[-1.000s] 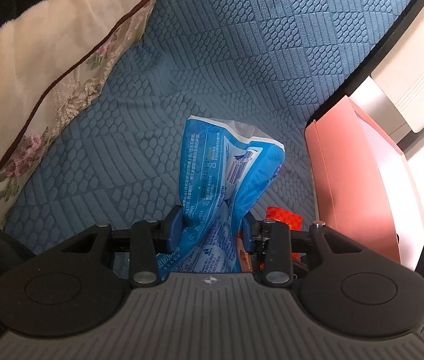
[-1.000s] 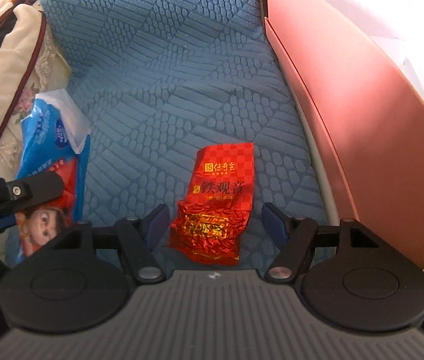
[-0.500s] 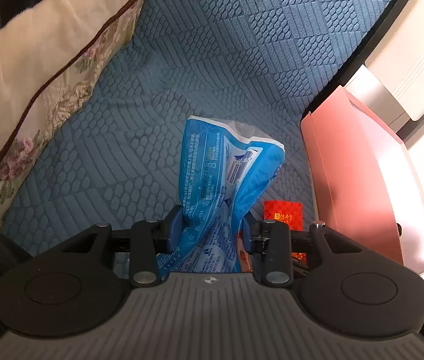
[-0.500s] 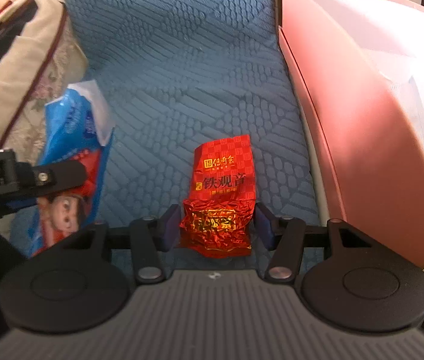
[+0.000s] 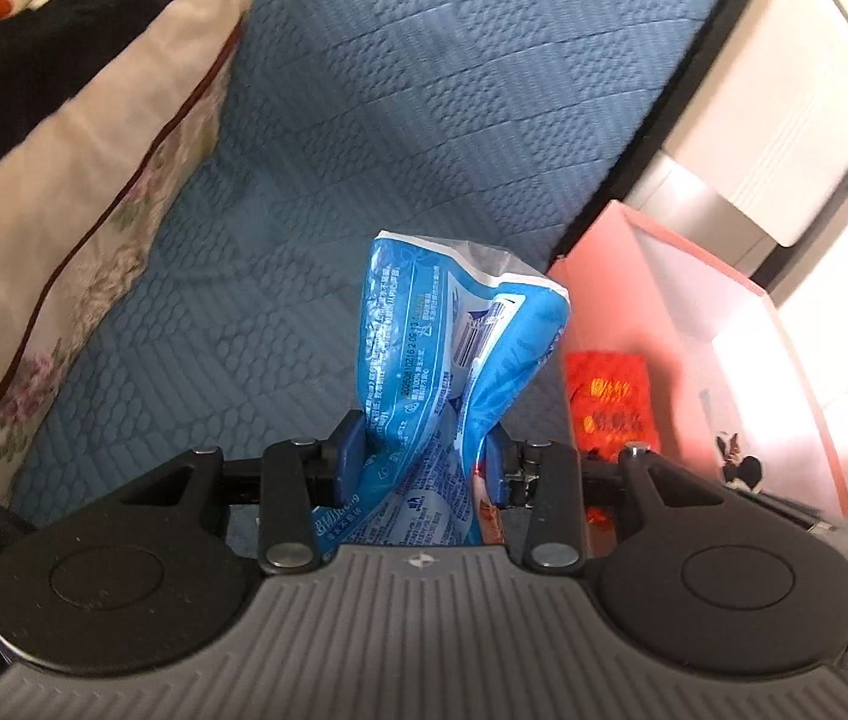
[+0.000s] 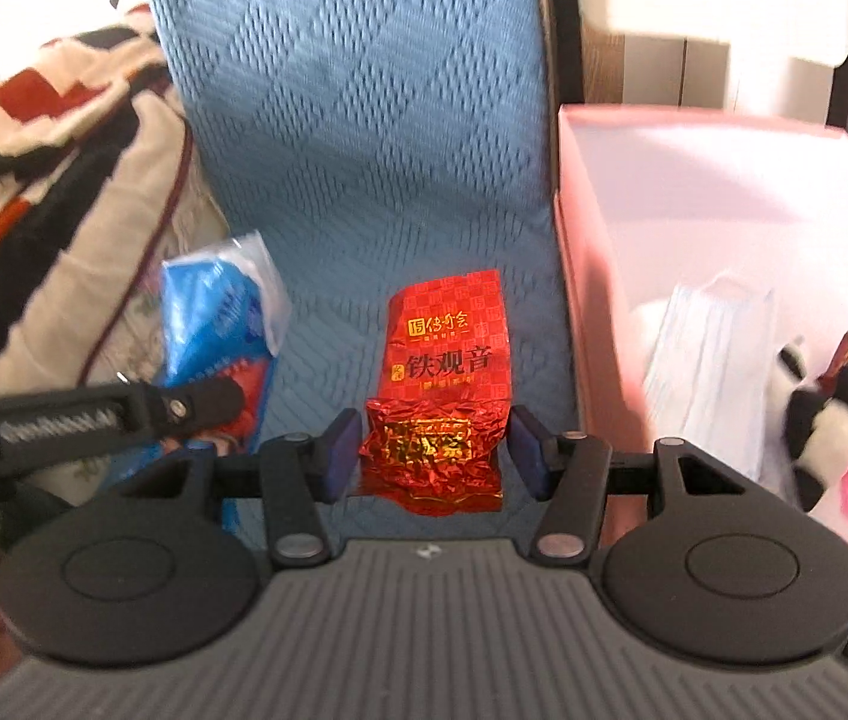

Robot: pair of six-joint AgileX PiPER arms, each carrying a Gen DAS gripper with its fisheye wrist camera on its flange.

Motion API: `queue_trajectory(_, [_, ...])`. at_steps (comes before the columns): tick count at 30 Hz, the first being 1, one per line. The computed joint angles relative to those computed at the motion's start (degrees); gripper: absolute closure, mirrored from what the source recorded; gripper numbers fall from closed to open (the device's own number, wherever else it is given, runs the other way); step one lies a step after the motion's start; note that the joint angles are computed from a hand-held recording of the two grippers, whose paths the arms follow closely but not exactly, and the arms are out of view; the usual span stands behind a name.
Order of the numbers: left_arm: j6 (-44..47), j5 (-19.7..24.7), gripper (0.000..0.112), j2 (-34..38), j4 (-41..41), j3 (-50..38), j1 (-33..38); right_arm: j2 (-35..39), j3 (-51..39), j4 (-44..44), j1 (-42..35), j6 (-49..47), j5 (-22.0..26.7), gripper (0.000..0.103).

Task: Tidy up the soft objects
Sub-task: 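Carry the tea packet with the right tool while the left tool carries the blue packet over the box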

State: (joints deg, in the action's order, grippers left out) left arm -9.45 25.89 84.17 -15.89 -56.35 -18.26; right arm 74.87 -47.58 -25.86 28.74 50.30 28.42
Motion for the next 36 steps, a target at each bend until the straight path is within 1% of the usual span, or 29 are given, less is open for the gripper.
queue_trajectory(6, [-6.24,1.25,0.068,-0.33,5.60,-3.45,-4.23,-5.08,-1.59,3.50,-3.49,-6.81,2.21,0.047])
queue_trajectory(9, [-9.50,2.14,0.068,-0.12,8.72,-5.90,-6.26,-6.90,-1.74,6.95,-6.22,-11.98,2.08,0.047])
queue_trajectory(11, [-12.02,2.78,0.068,0.20,11.24,-7.57,-7.76,-8.23,-1.52,7.77,-7.56,-13.72,1.96,0.047])
queue_trajectory(17, [-17.22,4.96,0.068,2.73,16.71,-14.01,-12.18,-12.17,-0.27,13.23,-13.84,-21.65,1.32,0.047])
queue_trajectory(22, [-21.40,6.75,0.068,6.39,20.87,-19.99,-16.69,-14.35,0.61,22.68,-22.78,-33.59,0.84,0.047])
queue_trajectory(26, [-24.01,7.75,0.068,10.27,23.44,-24.41,-20.17,-15.63,2.11,33.82,-32.19,-47.26,0.94,0.047])
queue_trajectory(32, [-24.75,10.19,0.068,18.06,23.59,-32.78,-24.26,-13.61,3.61,49.01,-45.12,-66.39,2.13,0.047])
queue_trajectory(36, [-24.66,12.18,0.068,23.34,23.59,-38.30,-26.50,-10.88,4.73,55.63,-51.36,-75.01,2.27,0.046])
